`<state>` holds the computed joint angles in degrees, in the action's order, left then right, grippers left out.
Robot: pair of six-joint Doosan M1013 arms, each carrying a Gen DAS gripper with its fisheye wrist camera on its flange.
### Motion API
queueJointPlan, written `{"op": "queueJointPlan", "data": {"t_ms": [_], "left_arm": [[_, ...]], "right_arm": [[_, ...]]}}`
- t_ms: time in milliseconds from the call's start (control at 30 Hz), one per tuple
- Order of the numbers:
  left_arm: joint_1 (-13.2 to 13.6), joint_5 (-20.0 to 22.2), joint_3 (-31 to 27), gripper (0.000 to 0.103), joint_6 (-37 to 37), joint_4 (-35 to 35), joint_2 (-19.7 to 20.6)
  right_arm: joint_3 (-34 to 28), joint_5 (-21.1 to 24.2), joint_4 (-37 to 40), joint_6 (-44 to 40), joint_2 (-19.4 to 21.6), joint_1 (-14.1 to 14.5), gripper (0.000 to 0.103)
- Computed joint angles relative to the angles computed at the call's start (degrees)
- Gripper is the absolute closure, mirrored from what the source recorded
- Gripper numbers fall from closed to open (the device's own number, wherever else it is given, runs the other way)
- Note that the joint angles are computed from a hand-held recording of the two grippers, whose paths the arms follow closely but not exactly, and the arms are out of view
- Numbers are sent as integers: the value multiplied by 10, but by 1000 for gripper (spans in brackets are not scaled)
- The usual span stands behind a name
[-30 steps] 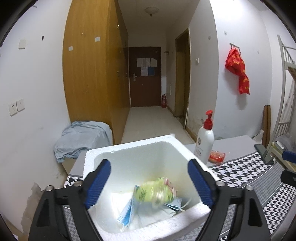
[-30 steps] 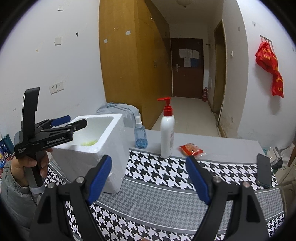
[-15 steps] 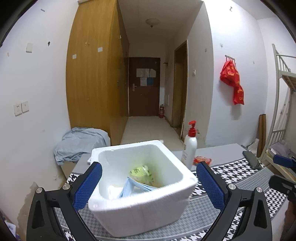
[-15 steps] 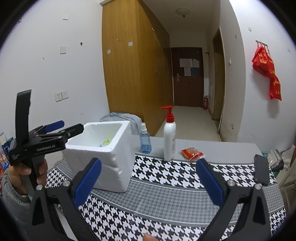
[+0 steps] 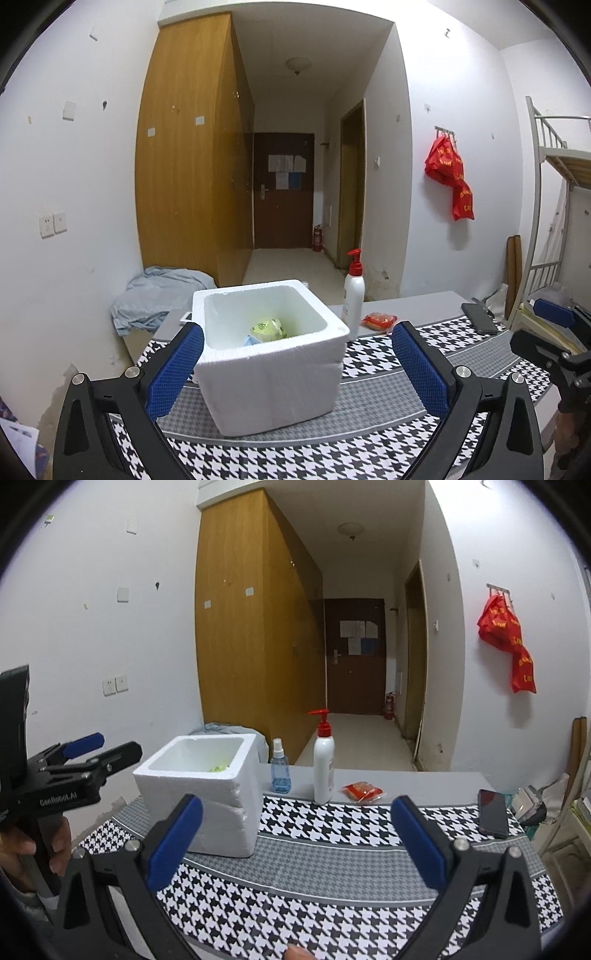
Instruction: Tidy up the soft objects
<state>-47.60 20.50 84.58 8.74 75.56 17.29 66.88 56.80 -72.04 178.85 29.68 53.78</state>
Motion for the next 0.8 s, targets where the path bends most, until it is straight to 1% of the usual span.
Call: {"op": "queueJointPlan", "data": {"t_ms": [100, 167, 267, 367, 467, 533, 800], "left_arm": [[-10, 11, 26, 1, -87, 87, -14], [-15, 12, 41, 1, -128, 126, -21], [-24, 18, 67, 1, -198, 194, -31], [-36, 40, 93, 1, -260, 262, -37], [-42, 46, 109, 1, -288, 287, -40], [-44, 42, 122, 1, -311, 301, -44], [-52, 61, 145, 1, -364, 334, -45]], "right_arm": [[4, 17, -13, 14, -2, 8, 0], [10, 23, -23, 25, -3, 14, 0], [18, 47, -44, 47, -1, 25, 0], [30, 57, -57, 66, 0, 34, 0], [36, 79, -74, 85, 5, 44, 0], [42, 82, -77, 94, 6, 47, 0], [65, 92, -87, 127, 6, 59, 0]]}}
